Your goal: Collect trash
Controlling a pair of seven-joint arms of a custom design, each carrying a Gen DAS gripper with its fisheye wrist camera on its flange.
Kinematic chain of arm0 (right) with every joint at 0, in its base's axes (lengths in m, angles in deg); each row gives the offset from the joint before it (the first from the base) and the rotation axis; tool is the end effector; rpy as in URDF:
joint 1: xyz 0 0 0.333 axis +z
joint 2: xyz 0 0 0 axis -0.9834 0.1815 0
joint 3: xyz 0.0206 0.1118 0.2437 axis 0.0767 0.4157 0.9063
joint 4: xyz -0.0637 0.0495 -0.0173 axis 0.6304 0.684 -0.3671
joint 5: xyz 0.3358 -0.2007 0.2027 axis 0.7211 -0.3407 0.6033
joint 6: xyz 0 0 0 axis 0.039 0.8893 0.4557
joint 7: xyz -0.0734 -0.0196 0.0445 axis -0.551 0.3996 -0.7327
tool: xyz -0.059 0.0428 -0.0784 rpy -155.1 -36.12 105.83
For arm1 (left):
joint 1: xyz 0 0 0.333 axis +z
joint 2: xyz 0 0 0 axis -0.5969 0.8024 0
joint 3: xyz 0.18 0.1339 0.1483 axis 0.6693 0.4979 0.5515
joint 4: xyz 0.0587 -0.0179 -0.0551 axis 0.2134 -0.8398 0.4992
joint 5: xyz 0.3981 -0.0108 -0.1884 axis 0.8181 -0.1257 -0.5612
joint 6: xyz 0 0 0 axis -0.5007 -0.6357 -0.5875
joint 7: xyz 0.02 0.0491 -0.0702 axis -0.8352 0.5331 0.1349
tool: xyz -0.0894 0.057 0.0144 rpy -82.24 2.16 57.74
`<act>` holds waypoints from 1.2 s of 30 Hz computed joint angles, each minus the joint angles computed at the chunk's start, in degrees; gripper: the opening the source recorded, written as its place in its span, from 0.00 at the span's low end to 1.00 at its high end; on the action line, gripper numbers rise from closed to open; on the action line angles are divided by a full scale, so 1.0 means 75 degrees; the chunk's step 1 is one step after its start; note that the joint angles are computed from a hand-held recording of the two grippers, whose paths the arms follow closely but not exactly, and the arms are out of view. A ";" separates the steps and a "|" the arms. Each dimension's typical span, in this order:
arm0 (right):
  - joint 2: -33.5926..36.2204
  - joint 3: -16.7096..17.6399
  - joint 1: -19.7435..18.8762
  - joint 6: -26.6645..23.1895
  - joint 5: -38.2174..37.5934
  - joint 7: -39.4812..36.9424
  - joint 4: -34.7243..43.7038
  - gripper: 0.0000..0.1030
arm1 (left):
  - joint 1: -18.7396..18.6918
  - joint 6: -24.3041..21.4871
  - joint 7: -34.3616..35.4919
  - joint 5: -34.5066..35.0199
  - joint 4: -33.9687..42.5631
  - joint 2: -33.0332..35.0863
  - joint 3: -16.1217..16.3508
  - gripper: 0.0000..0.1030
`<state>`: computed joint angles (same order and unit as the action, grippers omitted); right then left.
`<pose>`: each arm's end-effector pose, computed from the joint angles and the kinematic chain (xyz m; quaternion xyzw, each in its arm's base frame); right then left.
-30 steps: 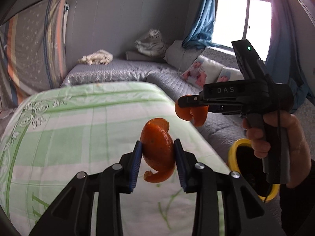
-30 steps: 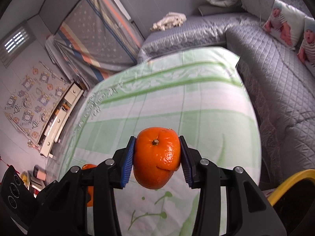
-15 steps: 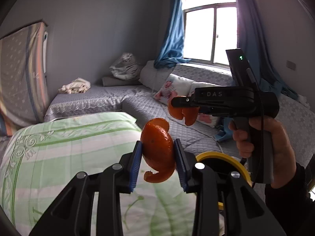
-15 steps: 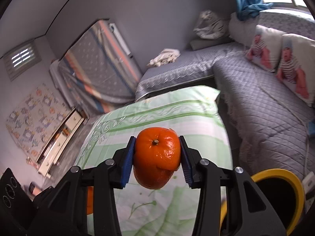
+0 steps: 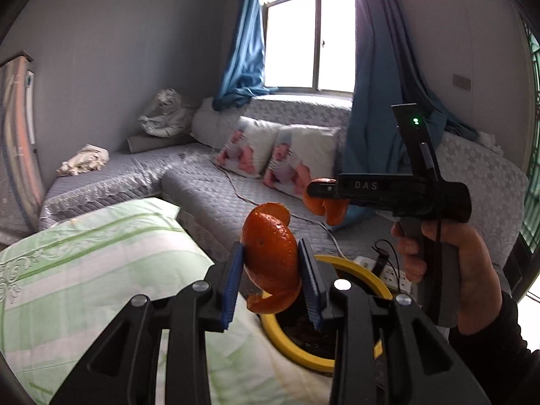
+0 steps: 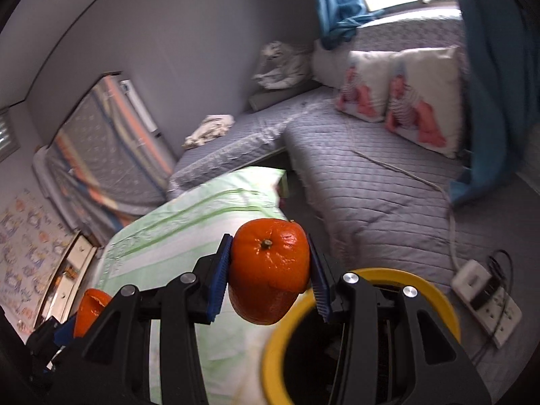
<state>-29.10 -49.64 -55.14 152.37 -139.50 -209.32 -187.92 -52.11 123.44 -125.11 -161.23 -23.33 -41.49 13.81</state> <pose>0.4876 0.3396 0.3802 -0.3537 0.7936 -0.2973 0.3959 0.5734 -0.3845 0.3926 -0.2039 0.8256 -0.5172 0.0959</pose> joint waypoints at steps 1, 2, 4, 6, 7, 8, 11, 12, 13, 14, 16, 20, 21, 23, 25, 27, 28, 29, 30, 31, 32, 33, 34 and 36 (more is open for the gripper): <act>-0.0105 -0.0007 -0.0006 0.0014 0.0005 0.0227 -0.0227 0.40 | -0.0081 0.0018 -0.0156 0.0219 0.0128 0.0165 0.0011 0.30; -0.0201 -0.0020 -0.0032 0.0085 -0.0010 0.0417 -0.0424 0.40 | -0.0192 0.0026 -0.0453 0.0590 0.0319 0.0404 0.0022 0.30; -0.0261 -0.0029 -0.0100 0.0185 -0.0014 0.0716 -0.0674 0.40 | -0.0311 0.0023 -0.1018 0.1251 0.0607 0.0771 0.0005 0.30; -0.0253 -0.0048 -0.0176 0.0319 -0.0057 0.1044 -0.0893 0.40 | -0.0483 -0.0119 -0.1888 0.2180 0.0987 0.1224 0.0058 0.30; -0.0215 -0.0055 -0.0206 0.0374 -0.0074 0.1171 -0.0944 0.40 | -0.0556 -0.0174 -0.2205 0.2543 0.1165 0.1431 0.0070 0.30; -0.0180 -0.0082 -0.0246 0.0454 -0.0084 0.1303 -0.1004 0.40 | -0.0667 -0.0192 -0.2537 0.2936 0.1369 0.1677 0.0106 0.31; -0.0072 -0.0142 -0.0325 0.0651 -0.0169 0.1720 -0.1180 0.40 | -0.0848 -0.0226 -0.3185 0.3768 0.1761 0.2178 0.0120 0.31; -0.0031 -0.0171 -0.0354 0.0743 -0.0233 0.1901 -0.1236 0.40 | -0.0873 -0.0257 -0.3378 0.3981 0.1864 0.2302 0.0105 0.31; 0.0002 -0.0182 -0.0361 0.0781 -0.0254 0.2001 -0.1271 0.40 | -0.0928 -0.0363 -0.3652 0.4260 0.2058 0.2481 0.0137 0.31; 0.0061 -0.0210 -0.0379 0.0833 -0.0257 0.2079 -0.1293 0.40 | -0.0978 -0.0475 -0.3936 0.4519 0.2247 0.2658 0.0168 0.31; 0.0114 -0.0264 -0.0409 0.0922 -0.0265 0.2170 -0.1338 0.42 | -0.1044 -0.0662 -0.4440 0.4970 0.2592 0.2966 0.0199 0.32; 0.0063 -0.0299 -0.0419 0.0830 -0.0092 0.2384 -0.1517 0.50 | -0.0794 -0.0870 -0.4941 0.5344 0.2867 0.3213 -0.0091 0.40; -0.0010 -0.0289 -0.0420 0.0757 -0.0075 0.2517 -0.1612 0.51 | -0.0677 -0.0848 -0.4981 0.5364 0.2825 0.3194 -0.0205 0.44; -0.0170 -0.0261 -0.0433 0.0659 -0.0021 0.2706 -0.1783 0.53 | -0.0461 -0.0637 -0.5047 0.5311 0.2664 0.3108 -0.0375 0.58; -0.0292 -0.0215 -0.0444 0.0542 0.0114 0.2623 -0.1867 0.56 | -0.0249 -0.0600 -0.5108 0.5219 0.2573 0.3033 -0.0505 0.60; -0.0373 -0.0150 -0.0442 0.0435 0.0195 0.2567 -0.1886 0.56 | -0.0095 -0.0558 -0.5156 0.5127 0.2505 0.2960 -0.0584 0.60; -0.0392 -0.0125 -0.0442 0.0409 0.0219 0.2524 -0.1870 0.56 | 0.0022 -0.0514 -0.5104 0.5016 0.2439 0.2902 -0.0655 0.60; -0.0395 -0.0098 -0.0433 0.0355 0.0284 0.2427 -0.1835 0.56 | 0.0161 -0.0445 -0.5028 0.4872 0.2337 0.2808 -0.0723 0.60; -0.0367 -0.0068 -0.0411 0.0264 0.0404 0.2267 -0.1765 0.56 | 0.0273 -0.0408 -0.4947 0.4746 0.2254 0.2728 -0.0775 0.60; -0.0333 -0.0044 -0.0389 0.0199 0.0492 0.2133 -0.1693 0.57 | 0.0389 -0.0371 -0.4859 0.4605 0.2171 0.2643 -0.0820 0.60; -0.0285 -0.0034 -0.0375 0.0190 0.0514 0.2061 -0.1622 0.57 | 0.0544 -0.0358 -0.4741 0.4425 0.2051 0.2521 -0.0870 0.60; -0.0209 -0.0023 -0.0355 0.0207 0.0502 0.2007 -0.1522 0.57 | 0.0698 -0.0336 -0.4589 0.4216 0.1934 0.2407 -0.0918 0.60; -0.0129 -0.0010 -0.0322 0.0175 0.0525 0.1935 -0.1416 0.57 | 0.0794 -0.0292 -0.4472 0.4050 0.1840 0.2308 -0.0925 0.61; 0.0124 0.0031 -0.0196 -0.0013 0.0645 0.1592 -0.1077 0.58 | 0.1020 0.0094 -0.4141 0.3613 0.1535 0.2027 -0.0922 0.61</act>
<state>-28.17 -49.41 -56.61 152.28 -134.66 -197.38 -196.00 -44.46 124.15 -156.16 -134.13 -11.82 -26.28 6.89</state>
